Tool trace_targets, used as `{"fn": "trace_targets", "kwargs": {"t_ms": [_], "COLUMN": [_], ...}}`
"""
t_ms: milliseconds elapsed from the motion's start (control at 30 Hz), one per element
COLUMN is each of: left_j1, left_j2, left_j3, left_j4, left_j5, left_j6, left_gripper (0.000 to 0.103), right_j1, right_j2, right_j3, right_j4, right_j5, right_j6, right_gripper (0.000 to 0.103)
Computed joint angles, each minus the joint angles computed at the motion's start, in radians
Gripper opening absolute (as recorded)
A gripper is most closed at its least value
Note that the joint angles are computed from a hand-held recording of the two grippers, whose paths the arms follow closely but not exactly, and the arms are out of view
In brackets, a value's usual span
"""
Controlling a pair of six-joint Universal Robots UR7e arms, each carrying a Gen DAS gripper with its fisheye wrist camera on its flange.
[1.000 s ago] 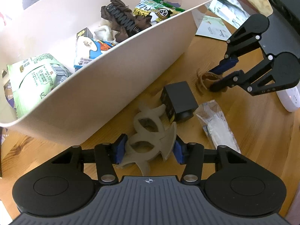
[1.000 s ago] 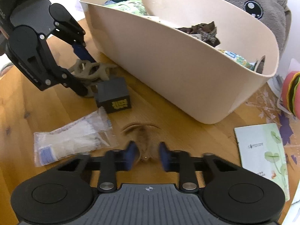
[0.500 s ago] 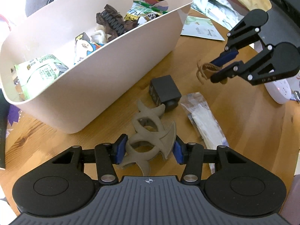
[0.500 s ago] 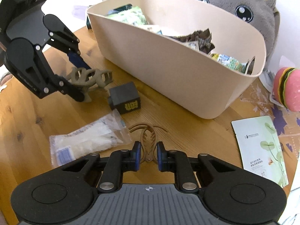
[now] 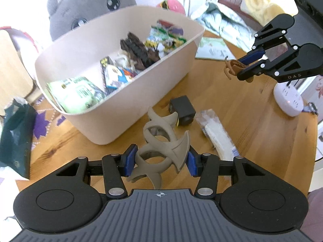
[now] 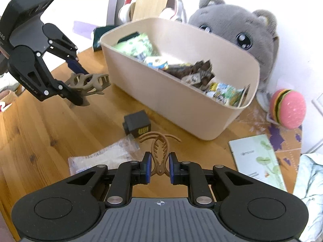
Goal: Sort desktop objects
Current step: 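Grasp the brown hair clip with right tool while left tool lifts the grey clip, then carry both hair clips into the basket and open both tools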
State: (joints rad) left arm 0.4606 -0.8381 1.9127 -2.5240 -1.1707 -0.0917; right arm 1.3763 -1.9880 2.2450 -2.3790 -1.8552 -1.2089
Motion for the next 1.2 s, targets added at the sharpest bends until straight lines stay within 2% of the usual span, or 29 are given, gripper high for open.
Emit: {"fn": "trace_targets", "kwargs": {"t_ms": [233,500,867,1033,1200], "left_j1": [-0.009,0.004,0.051,0.065,0.084], "left_j2": [-0.061,-0.07,0.071,0.154,0.211], "left_j3": [0.012,-0.031,-0.202,-0.297,-0.364], "left_j4": [-0.038,-0.135,-0.182,-0.115,0.001], "left_j5": [0.017,0.032,0.119,0.179,0.23], "left_j6": [0.005,0.004,-0.005,-0.033,-0.12], "left_gripper": [0.051,0.051,0.051,0.051,0.051], "right_j1": [0.051,0.102,0.156,0.174,0.175], "right_j2": [-0.011,0.03,0.189,0.284,0.363], "right_j3": [-0.026,-0.069,-0.127,-0.15,-0.166], "right_j4": [-0.028,-0.098,-0.249,-0.321,-0.376], "right_j5": [0.016,0.045,0.036,0.002,-0.055], "right_j6": [0.037,0.117,0.211,0.267,0.307], "right_gripper": [0.016,0.016,0.016,0.016,0.016]}}
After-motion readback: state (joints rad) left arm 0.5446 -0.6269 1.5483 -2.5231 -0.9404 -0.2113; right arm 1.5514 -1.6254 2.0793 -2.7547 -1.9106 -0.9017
